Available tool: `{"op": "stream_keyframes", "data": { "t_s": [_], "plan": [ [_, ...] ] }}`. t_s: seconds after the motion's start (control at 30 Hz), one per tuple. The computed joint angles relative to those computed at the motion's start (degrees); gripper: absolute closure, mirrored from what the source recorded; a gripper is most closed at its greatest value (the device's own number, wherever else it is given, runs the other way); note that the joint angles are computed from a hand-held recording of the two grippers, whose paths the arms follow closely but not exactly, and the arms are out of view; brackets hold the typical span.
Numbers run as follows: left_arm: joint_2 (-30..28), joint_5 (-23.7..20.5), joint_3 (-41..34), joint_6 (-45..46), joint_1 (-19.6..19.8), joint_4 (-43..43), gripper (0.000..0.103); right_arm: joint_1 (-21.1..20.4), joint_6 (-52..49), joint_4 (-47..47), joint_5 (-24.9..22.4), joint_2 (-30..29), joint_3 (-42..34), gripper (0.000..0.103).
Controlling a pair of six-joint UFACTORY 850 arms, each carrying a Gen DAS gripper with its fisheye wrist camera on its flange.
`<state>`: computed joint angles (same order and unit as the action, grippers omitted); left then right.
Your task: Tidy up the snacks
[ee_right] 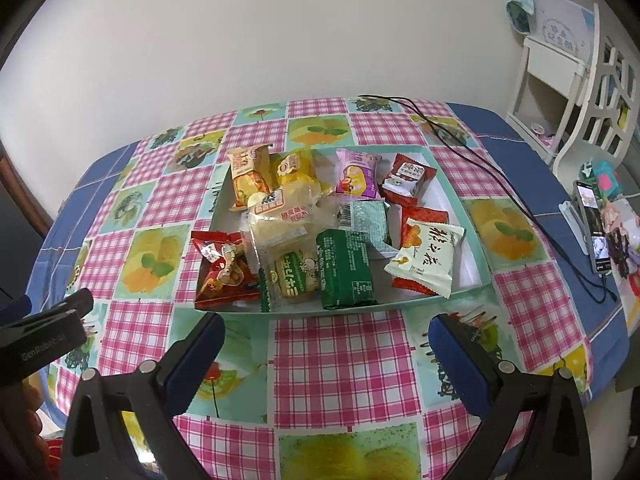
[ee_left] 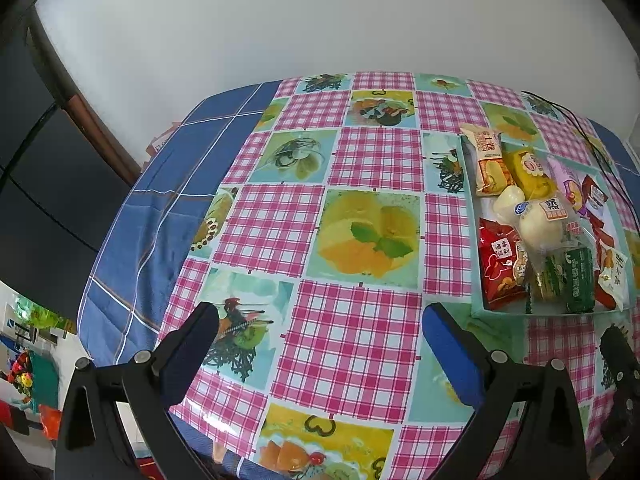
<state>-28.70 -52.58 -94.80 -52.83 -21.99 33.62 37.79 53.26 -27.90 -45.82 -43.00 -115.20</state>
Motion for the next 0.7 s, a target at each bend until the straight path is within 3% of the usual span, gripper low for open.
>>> {"op": "stream_keyframes", "data": {
  "t_s": [0.7],
  "plan": [
    [-0.4, -0.2, -0.6, 1.4, 0.2, -1.4, 0.002, -0.1, -1.1, 0.4, -0.7, -0.5, -0.9, 0.000]
  ]
}}
